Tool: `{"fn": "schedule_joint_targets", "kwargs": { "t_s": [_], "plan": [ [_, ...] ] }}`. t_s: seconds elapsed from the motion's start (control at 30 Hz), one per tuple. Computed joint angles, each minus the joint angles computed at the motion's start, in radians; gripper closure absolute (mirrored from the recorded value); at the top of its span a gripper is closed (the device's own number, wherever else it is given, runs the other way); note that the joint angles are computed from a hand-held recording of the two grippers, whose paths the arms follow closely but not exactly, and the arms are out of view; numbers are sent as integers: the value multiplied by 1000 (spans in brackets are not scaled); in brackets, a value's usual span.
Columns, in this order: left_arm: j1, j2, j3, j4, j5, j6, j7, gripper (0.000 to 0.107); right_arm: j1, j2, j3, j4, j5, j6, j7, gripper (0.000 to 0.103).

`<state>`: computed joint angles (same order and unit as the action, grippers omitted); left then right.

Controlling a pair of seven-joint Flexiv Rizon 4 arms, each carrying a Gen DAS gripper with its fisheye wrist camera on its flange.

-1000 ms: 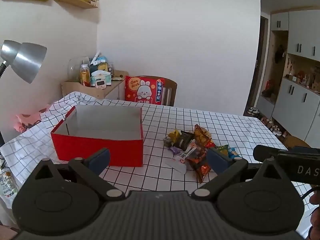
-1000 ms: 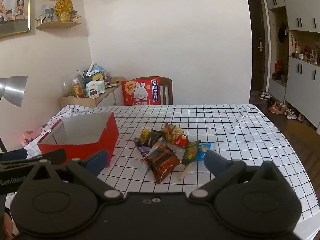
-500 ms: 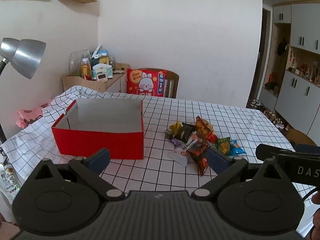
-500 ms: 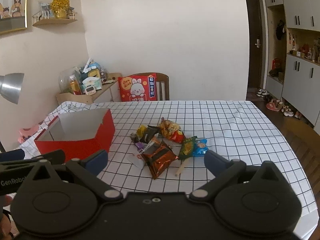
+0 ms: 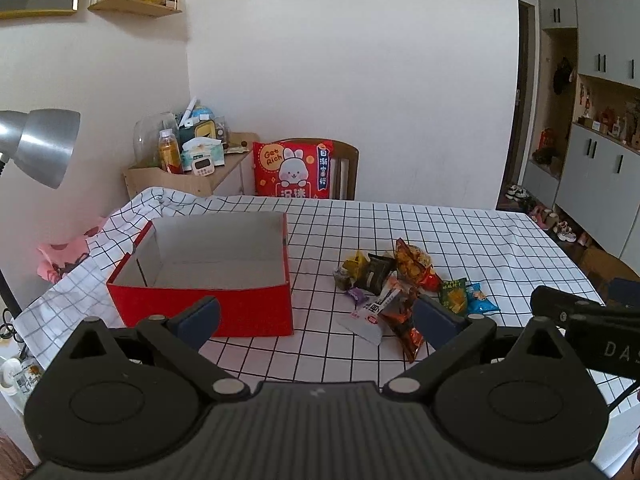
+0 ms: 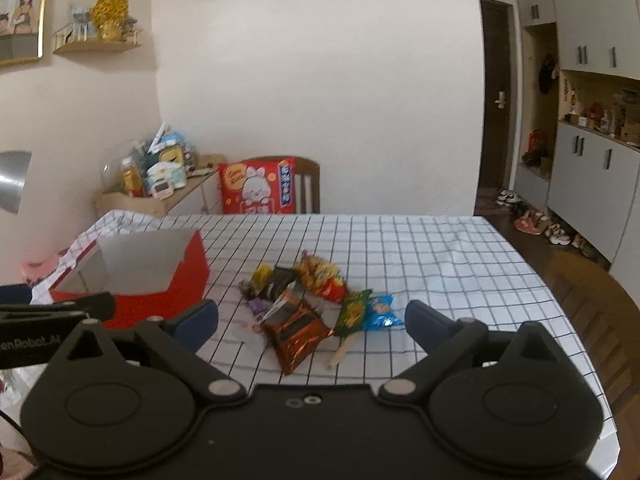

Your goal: Organize snacks

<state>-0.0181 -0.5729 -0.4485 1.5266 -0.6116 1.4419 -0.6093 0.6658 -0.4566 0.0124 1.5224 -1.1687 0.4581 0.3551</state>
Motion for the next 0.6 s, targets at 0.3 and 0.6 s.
{"fn": "schedule_joint_targets", "kwargs": {
  "t_s": [0.3, 0.6],
  "plan": [
    [-54, -1, 92, -54, 23, -92, -85, 4, -7, -2, 1, -16, 13, 21, -35, 4],
    [-57, -2, 102, -50, 22, -103, -96, 4, -6, -12, -3, -22, 35, 39, -25, 4]
  ]
}}
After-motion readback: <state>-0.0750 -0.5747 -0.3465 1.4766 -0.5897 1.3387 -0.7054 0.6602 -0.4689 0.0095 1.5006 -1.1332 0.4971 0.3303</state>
